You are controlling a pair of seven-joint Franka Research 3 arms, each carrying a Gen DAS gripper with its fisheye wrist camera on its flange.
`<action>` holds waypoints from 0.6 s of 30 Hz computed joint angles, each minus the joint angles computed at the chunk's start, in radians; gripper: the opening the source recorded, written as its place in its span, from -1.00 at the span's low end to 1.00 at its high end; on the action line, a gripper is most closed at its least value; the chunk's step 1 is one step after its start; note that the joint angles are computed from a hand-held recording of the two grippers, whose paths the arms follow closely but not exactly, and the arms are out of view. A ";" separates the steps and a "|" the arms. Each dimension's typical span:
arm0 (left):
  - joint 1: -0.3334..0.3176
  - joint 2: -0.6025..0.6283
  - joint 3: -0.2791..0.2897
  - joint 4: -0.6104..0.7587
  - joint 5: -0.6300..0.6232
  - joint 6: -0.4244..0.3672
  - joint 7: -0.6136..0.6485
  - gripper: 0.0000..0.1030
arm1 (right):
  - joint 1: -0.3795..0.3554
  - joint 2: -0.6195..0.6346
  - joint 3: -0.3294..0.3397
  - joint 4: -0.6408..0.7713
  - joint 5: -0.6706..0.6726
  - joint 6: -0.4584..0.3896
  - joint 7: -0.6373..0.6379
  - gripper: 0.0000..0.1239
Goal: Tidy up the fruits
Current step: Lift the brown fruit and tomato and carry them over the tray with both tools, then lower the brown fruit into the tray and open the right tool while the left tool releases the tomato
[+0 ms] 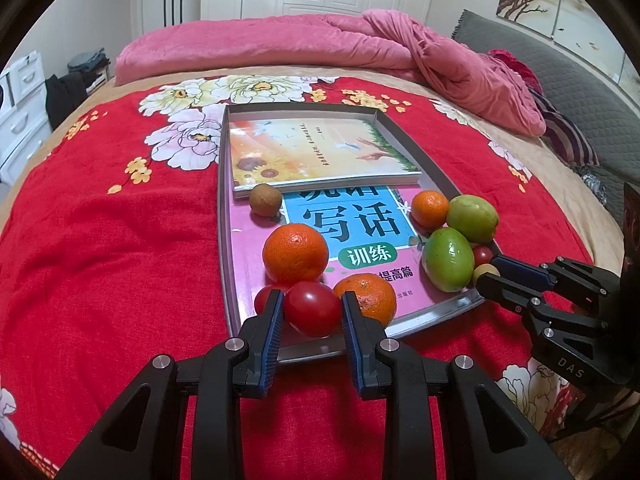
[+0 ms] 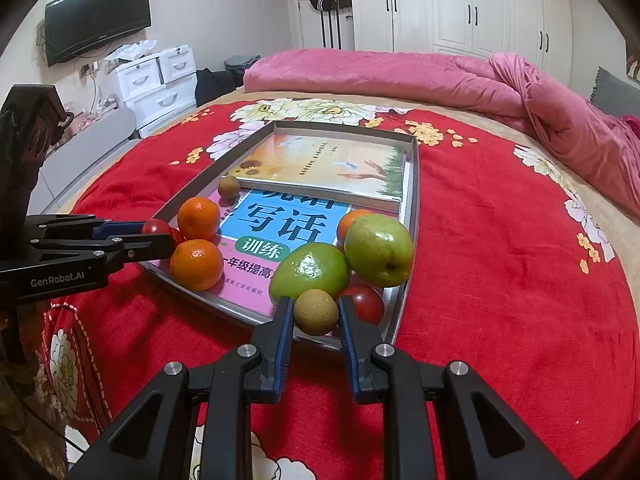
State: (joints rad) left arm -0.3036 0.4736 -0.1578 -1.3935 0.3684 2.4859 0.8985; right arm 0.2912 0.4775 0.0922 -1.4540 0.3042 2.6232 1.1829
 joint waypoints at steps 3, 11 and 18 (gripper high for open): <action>0.000 0.000 0.000 0.000 -0.001 0.000 0.001 -0.42 | 0.001 0.001 -0.003 0.002 -0.002 0.001 0.006 -0.62; 0.000 0.000 0.001 -0.001 -0.001 0.000 0.000 -0.42 | -0.002 -0.009 0.002 -0.011 0.005 0.014 0.001 -0.53; 0.003 -0.004 0.000 -0.008 -0.004 0.005 -0.002 -0.42 | 0.004 -0.030 0.001 -0.041 0.001 0.061 -0.011 -0.34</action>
